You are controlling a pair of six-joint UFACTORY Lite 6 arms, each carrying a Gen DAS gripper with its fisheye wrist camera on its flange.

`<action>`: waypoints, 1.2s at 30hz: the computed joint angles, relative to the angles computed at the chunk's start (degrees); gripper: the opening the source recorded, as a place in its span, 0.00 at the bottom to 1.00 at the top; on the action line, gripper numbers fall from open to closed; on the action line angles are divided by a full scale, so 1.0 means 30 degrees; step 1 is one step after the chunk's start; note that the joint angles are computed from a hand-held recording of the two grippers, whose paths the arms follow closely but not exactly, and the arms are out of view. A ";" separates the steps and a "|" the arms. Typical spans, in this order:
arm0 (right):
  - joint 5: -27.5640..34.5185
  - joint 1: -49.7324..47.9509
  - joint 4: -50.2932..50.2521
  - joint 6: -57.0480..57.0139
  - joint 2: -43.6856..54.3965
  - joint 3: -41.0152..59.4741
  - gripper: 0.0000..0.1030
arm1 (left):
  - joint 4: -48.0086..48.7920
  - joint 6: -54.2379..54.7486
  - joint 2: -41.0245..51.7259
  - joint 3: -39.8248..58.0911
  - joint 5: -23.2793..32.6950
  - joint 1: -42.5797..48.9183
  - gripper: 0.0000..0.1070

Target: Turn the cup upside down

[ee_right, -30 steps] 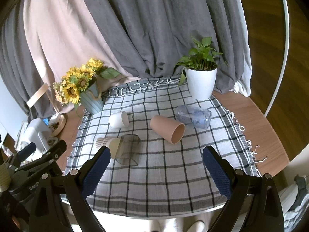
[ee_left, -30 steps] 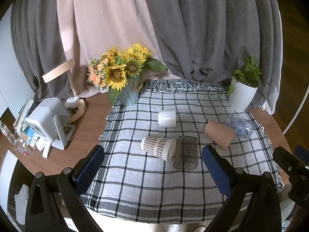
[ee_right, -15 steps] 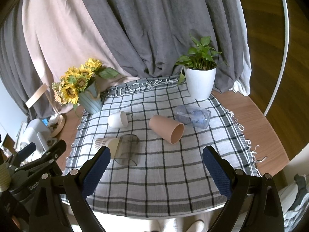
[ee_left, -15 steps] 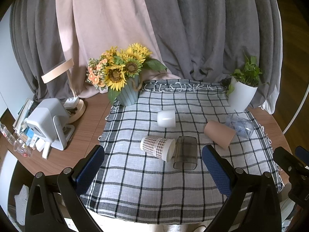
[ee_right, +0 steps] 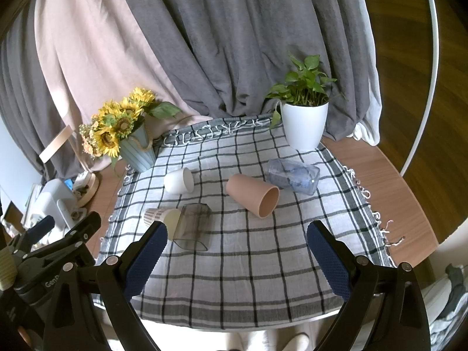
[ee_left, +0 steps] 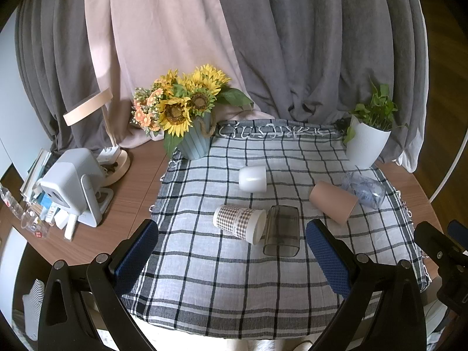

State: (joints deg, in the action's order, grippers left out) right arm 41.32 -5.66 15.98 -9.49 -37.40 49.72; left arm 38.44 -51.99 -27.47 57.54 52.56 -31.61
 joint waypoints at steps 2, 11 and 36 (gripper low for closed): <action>-0.0016 -0.0026 0.0058 -0.0090 0.0061 0.0039 0.94 | 0.0012 -0.0069 0.0023 0.0025 0.0059 -0.0045 0.96; -0.0090 -0.0790 0.1526 -0.1747 0.0953 -0.0180 0.94 | -0.0828 -0.0121 0.1647 0.0289 -0.0502 0.0589 0.96; 0.6456 -0.0029 -0.0610 -0.4658 2.3859 1.9591 0.94 | -0.2539 -0.0307 1.3902 0.8811 -0.0467 0.2655 0.96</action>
